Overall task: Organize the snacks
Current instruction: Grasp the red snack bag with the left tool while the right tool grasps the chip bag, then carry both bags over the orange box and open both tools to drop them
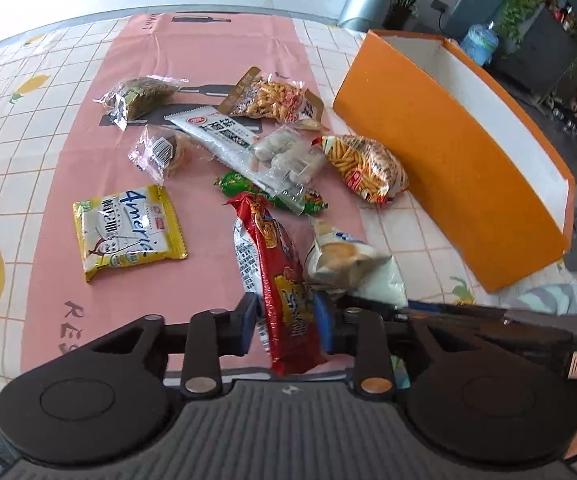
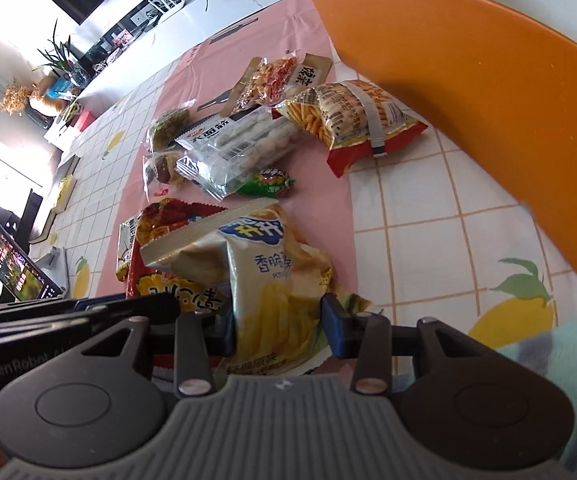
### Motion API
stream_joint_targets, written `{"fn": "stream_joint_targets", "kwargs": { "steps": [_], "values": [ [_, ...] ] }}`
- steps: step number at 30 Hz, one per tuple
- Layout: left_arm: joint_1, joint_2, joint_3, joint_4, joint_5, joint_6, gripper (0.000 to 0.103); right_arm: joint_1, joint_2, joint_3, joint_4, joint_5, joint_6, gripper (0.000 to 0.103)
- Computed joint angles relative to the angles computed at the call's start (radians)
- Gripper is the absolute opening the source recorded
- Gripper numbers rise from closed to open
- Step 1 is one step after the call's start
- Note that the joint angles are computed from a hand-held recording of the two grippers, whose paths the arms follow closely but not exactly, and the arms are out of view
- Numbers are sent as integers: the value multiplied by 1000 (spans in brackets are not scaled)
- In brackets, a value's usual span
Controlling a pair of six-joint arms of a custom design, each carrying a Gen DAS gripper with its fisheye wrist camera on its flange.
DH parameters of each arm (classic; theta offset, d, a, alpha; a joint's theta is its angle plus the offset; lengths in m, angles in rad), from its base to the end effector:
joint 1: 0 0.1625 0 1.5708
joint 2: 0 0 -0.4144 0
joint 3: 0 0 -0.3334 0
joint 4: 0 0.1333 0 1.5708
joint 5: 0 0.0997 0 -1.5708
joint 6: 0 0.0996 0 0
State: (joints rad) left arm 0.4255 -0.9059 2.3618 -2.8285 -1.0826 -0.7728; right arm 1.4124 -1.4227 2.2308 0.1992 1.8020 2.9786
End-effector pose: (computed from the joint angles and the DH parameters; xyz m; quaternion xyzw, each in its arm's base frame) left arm -0.2666 -0.3185 0.0515 0.2023 0.9445 -0.1417 0.2167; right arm 0.0682 -0.2732 0.1961 -0.0299 -0.9542 0.2549 0.1536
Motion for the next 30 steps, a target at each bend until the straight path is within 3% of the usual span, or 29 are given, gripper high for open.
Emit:
{"fn": "stream_joint_targets", "kwargs": {
  "steps": [2,7,10,12,14,19,30],
  "values": [
    [7,15,3,-37,2,-8,46,-24,-11,5,3,-28,-9,40],
    [34,54,13,-126,-4,-32,47,-96,-43,14,25,-111,-6,39],
    [32,67,21,-155,10,-16,39,-114,-51,19,28,-133,-6,39],
    [27,63,27,-158,20,-22,24,-124,-56,22,28,-144,-4,39],
    [26,54,33,-163,21,-30,23,-136,-58,24,29,-157,1,39],
    [-9,33,37,-132,56,-38,22,-104,-59,23,28,-129,16,38],
    [-88,-44,33,-20,110,-36,21,-35,-157,33,55,-107,35,37]
  ]
}}
